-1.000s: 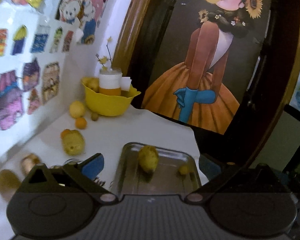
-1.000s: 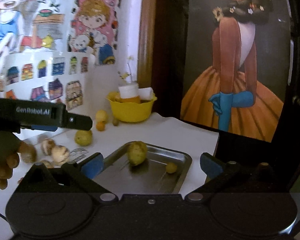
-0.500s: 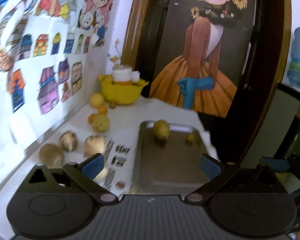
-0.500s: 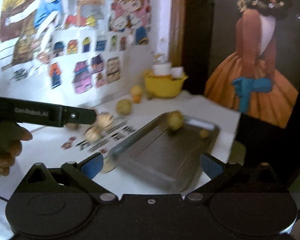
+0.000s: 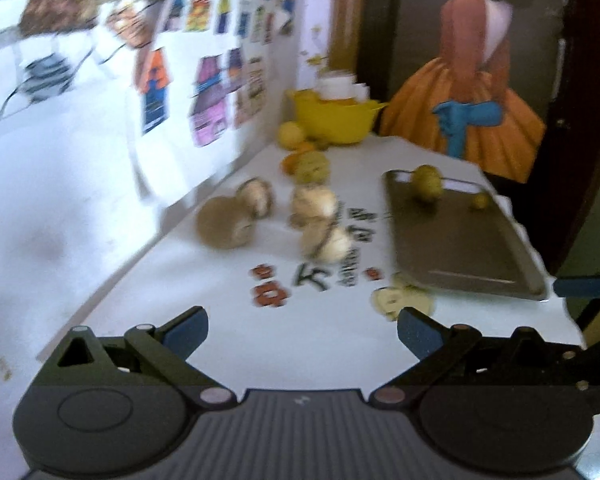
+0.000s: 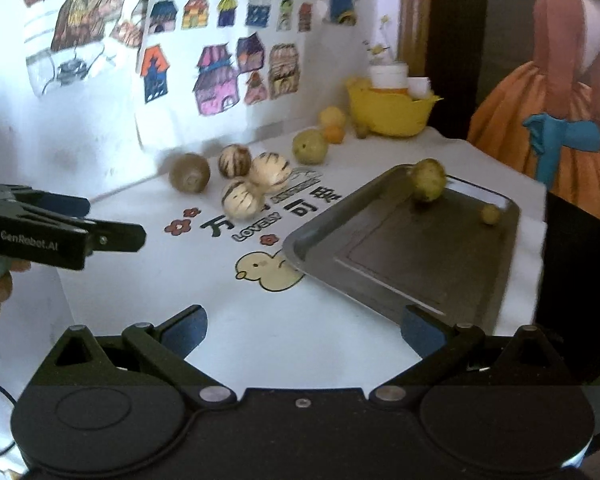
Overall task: Organize fruits
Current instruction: 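Withdraw both open tools from the tray toward the remaining fruits, then grasp the brown kiwi with the left tool while the right tool grasps a striped melon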
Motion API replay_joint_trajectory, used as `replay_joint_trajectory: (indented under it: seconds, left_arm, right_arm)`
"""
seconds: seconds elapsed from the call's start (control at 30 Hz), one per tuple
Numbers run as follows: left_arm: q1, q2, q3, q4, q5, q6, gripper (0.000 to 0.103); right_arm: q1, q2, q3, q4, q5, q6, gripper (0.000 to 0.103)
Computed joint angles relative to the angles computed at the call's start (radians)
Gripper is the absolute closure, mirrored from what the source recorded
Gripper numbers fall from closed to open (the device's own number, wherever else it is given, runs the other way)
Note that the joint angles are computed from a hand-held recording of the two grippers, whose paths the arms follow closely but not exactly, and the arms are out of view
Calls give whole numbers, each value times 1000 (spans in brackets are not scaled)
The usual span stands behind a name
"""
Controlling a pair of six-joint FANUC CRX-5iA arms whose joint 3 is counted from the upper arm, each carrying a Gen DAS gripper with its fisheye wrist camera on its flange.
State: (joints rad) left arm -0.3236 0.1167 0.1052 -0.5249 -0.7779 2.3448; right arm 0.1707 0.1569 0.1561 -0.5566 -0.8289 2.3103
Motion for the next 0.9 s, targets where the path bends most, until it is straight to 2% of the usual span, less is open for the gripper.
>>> replay_joint_trajectory:
  seconds: [0.4, 0.77, 0.9]
  left_arm:
    - [68, 43, 50, -42, -86, 5, 0]
    - [124, 117, 111, -10, -57, -45, 0]
    - [139, 129, 111, -17, 4, -48, 0]
  right_arm:
    - [65, 104, 105, 18, -2, 87, 1]
    - [105, 205, 218, 25, -17, 86, 1]
    - [119, 236, 247, 19, -8, 100, 1]
